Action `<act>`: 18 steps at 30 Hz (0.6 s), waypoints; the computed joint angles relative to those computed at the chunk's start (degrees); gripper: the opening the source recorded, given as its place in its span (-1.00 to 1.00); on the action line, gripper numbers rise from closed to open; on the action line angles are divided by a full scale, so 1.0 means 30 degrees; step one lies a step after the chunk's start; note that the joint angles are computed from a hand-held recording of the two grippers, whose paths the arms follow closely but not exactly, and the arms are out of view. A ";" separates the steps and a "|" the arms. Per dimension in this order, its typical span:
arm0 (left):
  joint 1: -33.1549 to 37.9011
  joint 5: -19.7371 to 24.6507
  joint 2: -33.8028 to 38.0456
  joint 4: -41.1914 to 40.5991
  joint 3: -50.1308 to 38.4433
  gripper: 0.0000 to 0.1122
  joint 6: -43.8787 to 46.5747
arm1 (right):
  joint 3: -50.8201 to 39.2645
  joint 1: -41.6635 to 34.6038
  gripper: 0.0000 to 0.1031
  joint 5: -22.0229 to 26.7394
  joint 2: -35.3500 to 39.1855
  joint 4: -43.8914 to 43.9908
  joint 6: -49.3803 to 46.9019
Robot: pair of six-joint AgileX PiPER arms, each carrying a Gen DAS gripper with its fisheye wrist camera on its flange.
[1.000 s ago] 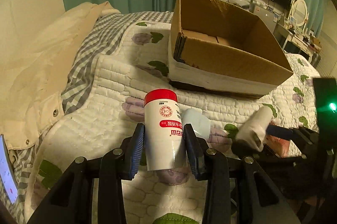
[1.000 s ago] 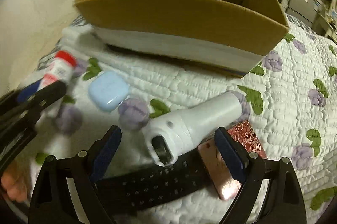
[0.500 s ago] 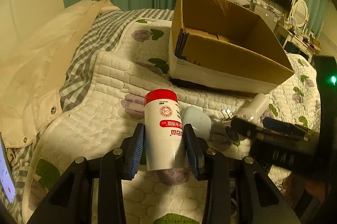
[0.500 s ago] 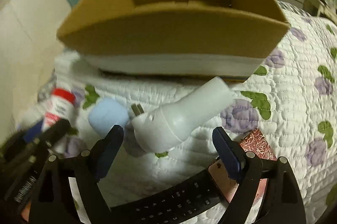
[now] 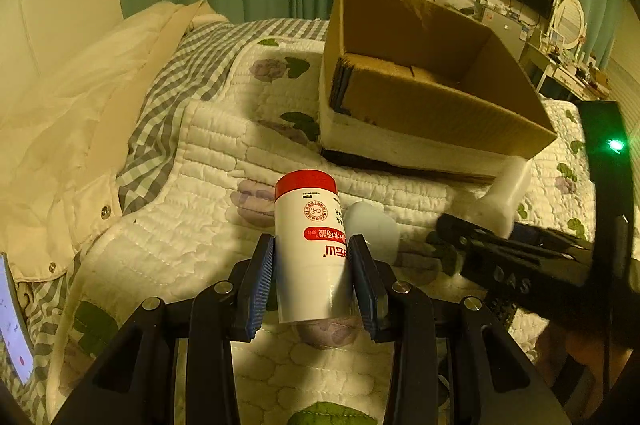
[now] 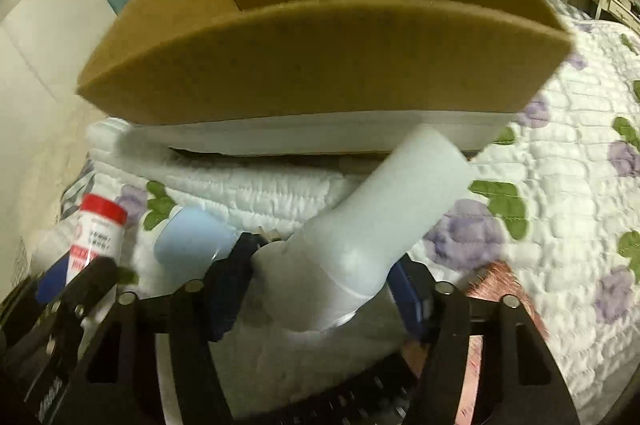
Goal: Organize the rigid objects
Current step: 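Carry the bottle and white device into the box and release both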
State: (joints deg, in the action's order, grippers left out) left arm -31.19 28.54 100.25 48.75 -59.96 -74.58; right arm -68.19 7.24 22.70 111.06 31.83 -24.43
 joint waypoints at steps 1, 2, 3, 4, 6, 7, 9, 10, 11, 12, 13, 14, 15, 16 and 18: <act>-0.0139 0.0111 -0.0176 0.0067 0.0032 -0.32 -0.0013 | 0.0633 0.0170 0.20 -0.0562 -0.0641 -0.0819 0.0309; -0.0330 0.0286 -0.0374 0.0206 0.0079 -0.32 -0.0105 | 0.0984 0.0309 0.20 -0.0798 -0.1062 -0.1607 0.0711; -0.0462 0.0445 -0.0450 0.0189 0.0005 -0.32 -0.0049 | 0.1377 0.0413 0.20 -0.0967 -0.1562 -0.2188 0.0958; -0.0701 0.0670 -0.0638 0.0227 0.0005 -0.32 -0.0037 | 0.1780 0.0449 0.20 -0.1071 -0.2090 -0.2278 0.0823; -0.1125 0.1066 -0.0913 0.0113 -0.0095 -0.32 0.0192 | 0.2440 0.0266 0.20 -0.0799 -0.3328 -0.1802 -0.0241; -0.1347 0.1271 -0.1076 -0.0052 -0.0213 -0.32 0.0466 | 0.2786 0.0038 0.20 -0.0667 -0.3950 -0.1369 -0.1091; -0.1659 0.1637 -0.1304 -0.0444 -0.0635 -0.32 0.1115 | 0.3350 -0.0029 0.19 -0.0537 -0.5059 -0.1117 -0.1888; -0.1784 0.1756 -0.1490 -0.0617 -0.0854 -0.32 0.1435 | 0.3248 -0.0232 0.19 -0.0247 -0.5377 -0.0790 -0.2512; -0.1848 0.1804 -0.1646 -0.0824 -0.1043 -0.32 0.1734 | 0.2771 -0.0389 0.19 -0.0051 -0.5283 -0.0446 -0.3081; -0.1884 0.1914 -0.1847 -0.1171 -0.1457 -0.32 0.2236 | 0.2579 -0.0077 0.19 0.0211 -0.5649 -0.0474 -0.2987; -0.1892 0.2003 -0.1951 -0.1422 -0.1779 -0.32 0.2610 | 0.1880 -0.0528 0.19 0.0886 -0.5901 -0.0927 -0.2914; -0.1866 0.2228 -0.1973 -0.1840 -0.2396 -0.32 0.3291 | 0.1818 -0.0435 0.19 0.1063 -0.6356 -0.1215 -0.2702; -0.1951 0.2567 -0.1938 -0.1912 -0.2973 -0.32 0.3611 | 0.1644 -0.0582 0.19 0.1335 -0.6719 -0.1125 -0.3047; -0.1986 0.2854 -0.1820 -0.1927 -0.3580 -0.32 0.3873 | 0.0942 -0.0679 0.19 0.1797 -0.6714 -0.1215 -0.3143; -0.1709 0.2970 -0.1442 -0.2674 -0.5181 -0.32 0.5264 | -0.0585 -0.1005 0.20 0.2640 -0.6572 -0.1385 -0.3434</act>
